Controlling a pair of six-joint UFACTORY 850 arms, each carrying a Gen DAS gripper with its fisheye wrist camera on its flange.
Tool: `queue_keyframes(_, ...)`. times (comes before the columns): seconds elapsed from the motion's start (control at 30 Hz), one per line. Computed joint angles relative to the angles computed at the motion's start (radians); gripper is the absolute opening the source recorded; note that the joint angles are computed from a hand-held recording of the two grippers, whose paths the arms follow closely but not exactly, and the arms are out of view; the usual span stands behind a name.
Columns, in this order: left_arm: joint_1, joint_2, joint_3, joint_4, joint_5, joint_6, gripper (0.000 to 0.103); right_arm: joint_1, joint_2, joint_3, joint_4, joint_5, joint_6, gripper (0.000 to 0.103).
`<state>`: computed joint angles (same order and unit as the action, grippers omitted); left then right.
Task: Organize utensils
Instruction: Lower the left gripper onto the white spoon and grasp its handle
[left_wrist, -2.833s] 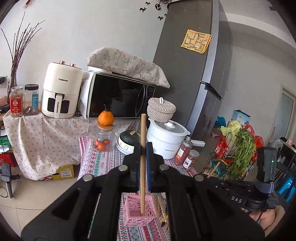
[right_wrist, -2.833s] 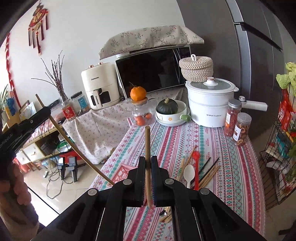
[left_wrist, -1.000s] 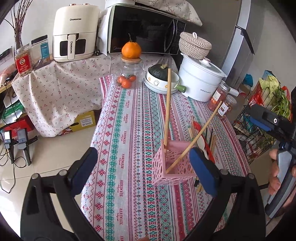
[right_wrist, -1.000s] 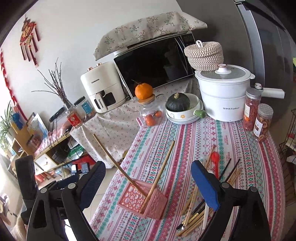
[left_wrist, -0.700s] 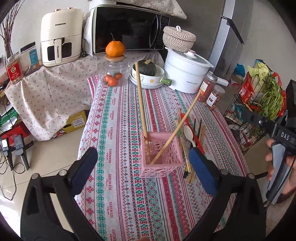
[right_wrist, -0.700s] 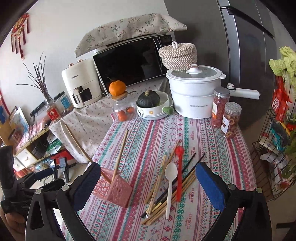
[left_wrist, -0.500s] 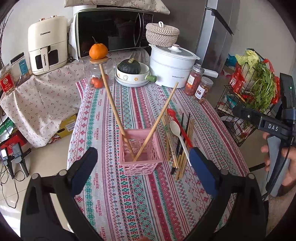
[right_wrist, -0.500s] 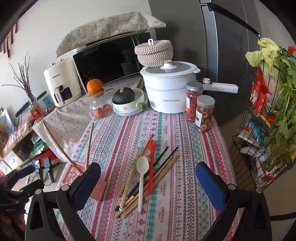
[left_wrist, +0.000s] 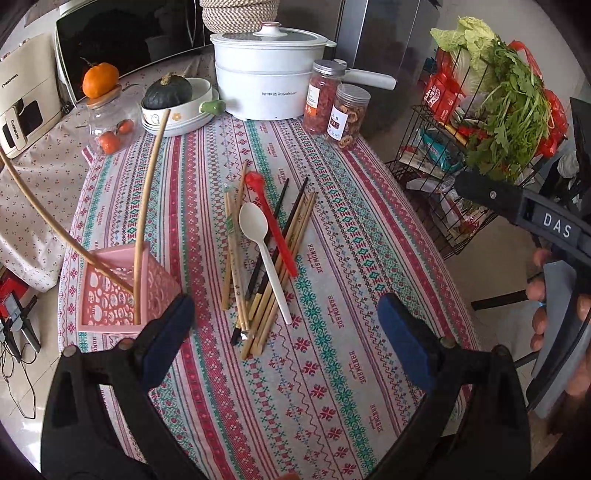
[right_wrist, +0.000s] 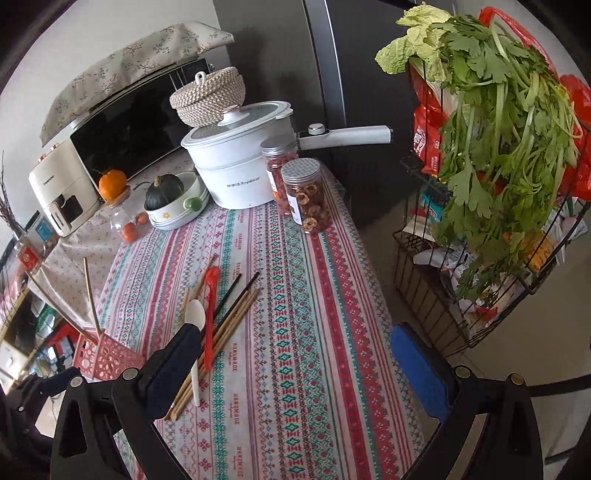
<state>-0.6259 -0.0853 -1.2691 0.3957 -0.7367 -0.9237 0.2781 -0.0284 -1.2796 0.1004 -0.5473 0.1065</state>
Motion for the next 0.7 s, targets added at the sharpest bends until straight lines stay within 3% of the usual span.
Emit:
queue_keyframes(0.2,0.014,-0.159,-0.114,0.129,-0.073,-0.147,0.098,-0.050,-0.035,-0.022,0.003,-0.034,0.032,0.103)
queue_keyframes(0.37,0.074,-0.232,-0.159,0.100,-0.056,-0.166,0.074,-0.074,-0.072,-0.044,0.062,-0.054,0.001,0.103)
queue_keyframes(0.7,0.122,-0.353,-0.254,0.047,-0.109,-0.152,0.056,-0.087,-0.140,-0.090,0.167,-0.091,-0.047,0.103)
